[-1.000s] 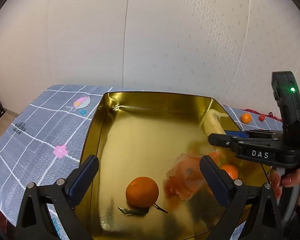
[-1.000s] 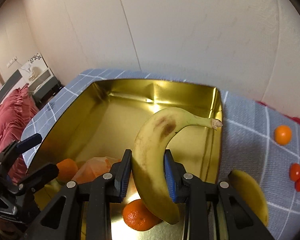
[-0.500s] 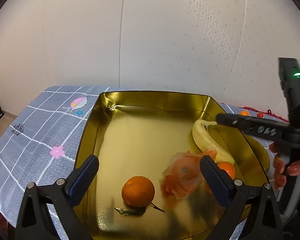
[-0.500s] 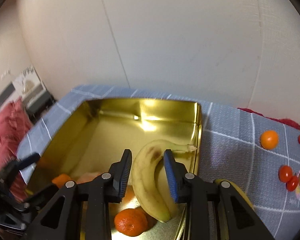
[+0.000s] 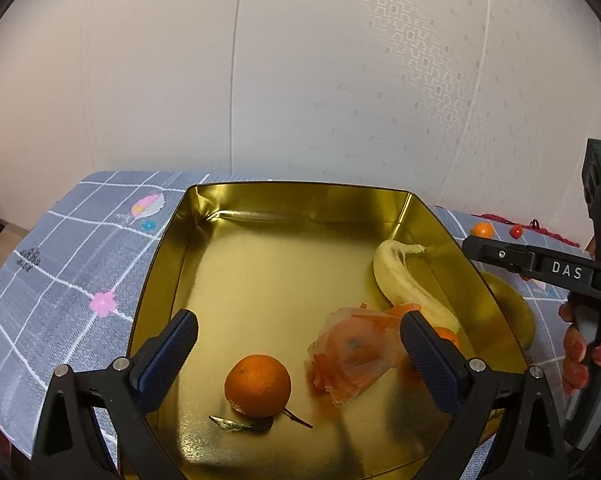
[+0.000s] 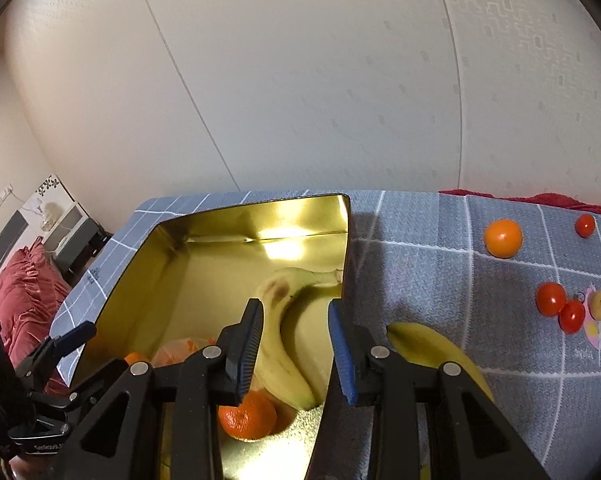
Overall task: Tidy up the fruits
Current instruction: 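Lower the yellow banana into the gold tray and open the right gripper, then move the right gripper to the second yellow banana and grasp it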
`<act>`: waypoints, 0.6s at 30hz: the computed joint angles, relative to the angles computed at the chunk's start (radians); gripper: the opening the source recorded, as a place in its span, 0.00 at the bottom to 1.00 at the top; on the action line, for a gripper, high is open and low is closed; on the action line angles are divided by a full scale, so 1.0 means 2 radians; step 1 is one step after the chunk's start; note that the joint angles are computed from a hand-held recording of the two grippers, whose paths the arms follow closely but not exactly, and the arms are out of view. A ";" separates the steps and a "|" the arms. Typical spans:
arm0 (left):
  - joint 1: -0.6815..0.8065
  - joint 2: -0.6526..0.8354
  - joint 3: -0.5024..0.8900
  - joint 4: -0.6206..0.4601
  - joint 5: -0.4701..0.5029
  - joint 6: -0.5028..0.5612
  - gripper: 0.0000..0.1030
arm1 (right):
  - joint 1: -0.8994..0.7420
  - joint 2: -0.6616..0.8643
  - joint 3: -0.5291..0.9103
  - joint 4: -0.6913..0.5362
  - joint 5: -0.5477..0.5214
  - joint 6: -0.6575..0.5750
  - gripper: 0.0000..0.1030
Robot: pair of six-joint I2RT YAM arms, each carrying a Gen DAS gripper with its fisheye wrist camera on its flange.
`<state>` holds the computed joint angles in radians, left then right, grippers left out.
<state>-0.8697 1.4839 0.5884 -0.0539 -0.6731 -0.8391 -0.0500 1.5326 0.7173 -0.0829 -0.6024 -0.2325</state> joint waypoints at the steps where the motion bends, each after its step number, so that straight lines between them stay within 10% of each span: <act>1: -0.002 0.003 0.003 -0.001 -0.001 0.000 0.99 | -0.001 -0.002 -0.001 -0.001 -0.001 -0.002 0.33; 18: -0.012 0.032 0.033 -0.003 0.000 0.017 1.00 | -0.015 -0.041 -0.041 -0.005 0.008 -0.032 0.34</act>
